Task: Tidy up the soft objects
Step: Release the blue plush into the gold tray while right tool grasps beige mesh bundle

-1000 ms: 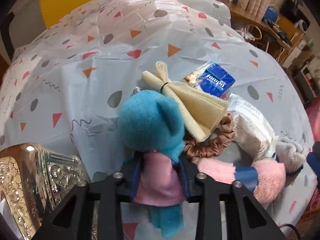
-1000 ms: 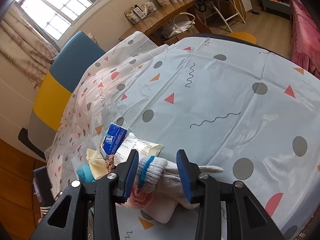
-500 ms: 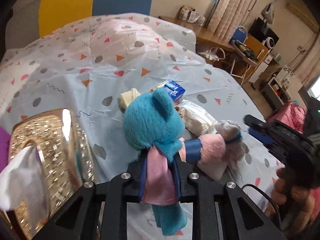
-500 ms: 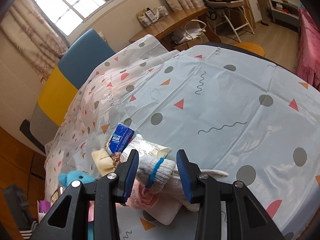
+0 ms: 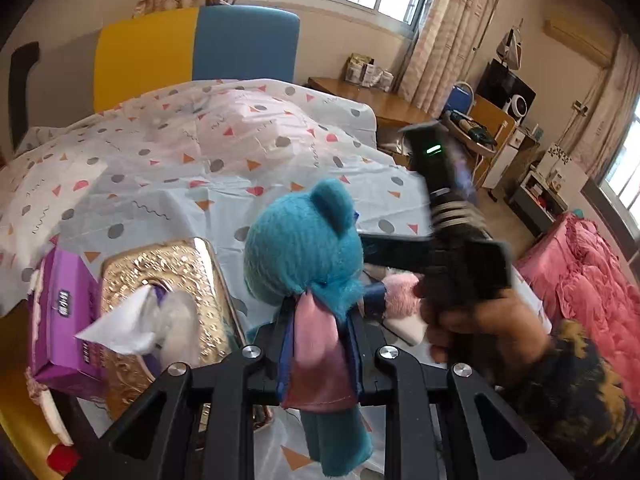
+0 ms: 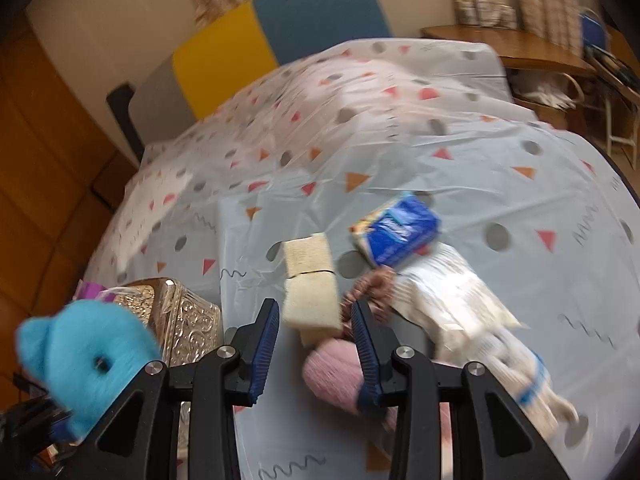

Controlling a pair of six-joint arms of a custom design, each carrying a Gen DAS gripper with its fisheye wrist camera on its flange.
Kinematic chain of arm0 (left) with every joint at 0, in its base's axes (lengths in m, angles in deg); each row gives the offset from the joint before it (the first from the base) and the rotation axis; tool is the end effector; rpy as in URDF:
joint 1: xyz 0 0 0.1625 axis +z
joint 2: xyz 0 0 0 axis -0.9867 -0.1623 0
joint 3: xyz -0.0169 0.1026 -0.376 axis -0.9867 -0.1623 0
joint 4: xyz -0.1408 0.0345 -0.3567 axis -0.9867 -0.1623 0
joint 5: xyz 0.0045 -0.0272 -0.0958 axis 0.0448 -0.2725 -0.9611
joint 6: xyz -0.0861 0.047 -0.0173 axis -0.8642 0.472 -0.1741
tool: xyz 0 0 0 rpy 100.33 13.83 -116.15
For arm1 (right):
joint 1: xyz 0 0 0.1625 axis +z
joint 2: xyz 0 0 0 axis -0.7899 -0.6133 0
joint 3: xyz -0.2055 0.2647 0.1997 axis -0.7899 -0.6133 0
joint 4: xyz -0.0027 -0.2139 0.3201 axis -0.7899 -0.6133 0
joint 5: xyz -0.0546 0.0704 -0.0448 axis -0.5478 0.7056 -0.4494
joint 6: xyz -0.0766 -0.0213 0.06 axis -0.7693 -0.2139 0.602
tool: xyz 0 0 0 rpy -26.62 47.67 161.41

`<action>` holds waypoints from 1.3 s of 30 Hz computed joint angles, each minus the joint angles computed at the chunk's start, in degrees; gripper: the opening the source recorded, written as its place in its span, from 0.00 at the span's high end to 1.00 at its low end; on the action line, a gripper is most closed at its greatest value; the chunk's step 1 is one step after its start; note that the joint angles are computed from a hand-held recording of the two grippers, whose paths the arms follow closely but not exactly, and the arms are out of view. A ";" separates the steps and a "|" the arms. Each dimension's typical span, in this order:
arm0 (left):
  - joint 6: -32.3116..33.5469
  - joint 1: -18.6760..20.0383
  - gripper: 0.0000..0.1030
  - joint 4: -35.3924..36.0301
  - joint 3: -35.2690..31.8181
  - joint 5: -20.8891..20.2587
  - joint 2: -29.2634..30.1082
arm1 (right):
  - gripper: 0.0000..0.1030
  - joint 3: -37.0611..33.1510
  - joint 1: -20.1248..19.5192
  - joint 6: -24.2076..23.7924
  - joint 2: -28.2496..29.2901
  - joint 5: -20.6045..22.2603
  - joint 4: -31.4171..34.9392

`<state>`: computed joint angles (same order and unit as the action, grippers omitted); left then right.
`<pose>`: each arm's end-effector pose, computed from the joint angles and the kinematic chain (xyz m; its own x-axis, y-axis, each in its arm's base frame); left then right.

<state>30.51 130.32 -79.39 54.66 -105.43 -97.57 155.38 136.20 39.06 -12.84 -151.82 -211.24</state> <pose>-0.3630 -0.6951 0.0329 -0.7270 0.5556 -0.4034 0.6722 0.6956 -0.2534 0.0219 -0.7531 0.2762 -0.8960 0.0842 0.4361 -0.1994 0.8010 -0.5644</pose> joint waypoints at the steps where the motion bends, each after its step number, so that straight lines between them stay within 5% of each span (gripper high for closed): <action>1: -0.09 0.03 0.78 0.04 -0.83 0.00 0.01 | 0.64 -3.42 0.05 0.11 2.16 -0.69 2.93; 7: 0.25 0.42 0.78 1.32 -8.90 0.02 2.45 | 0.64 -15.44 -0.15 2.97 10.41 -4.94 12.97; 12: -1.19 1.16 0.78 1.99 -14.22 -0.18 3.77 | 0.70 -16.71 0.66 0.87 12.99 -9.82 12.41; 20: -6.10 4.37 0.78 3.20 -21.56 3.99 4.03 | 0.68 -18.91 0.62 1.08 14.16 -11.28 15.14; 30: -10.09 10.46 0.78 -11.07 0.70 15.91 -11.27 | 0.67 -21.06 1.38 -1.48 16.29 -13.97 14.43; 39: -14.82 15.90 0.72 -12.63 14.45 21.05 -18.25 | 0.69 -22.29 3.06 -5.12 19.32 -20.05 9.30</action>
<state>15.69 146.22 -92.01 69.11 -84.38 -115.82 133.09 139.27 33.94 6.48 -171.87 -201.94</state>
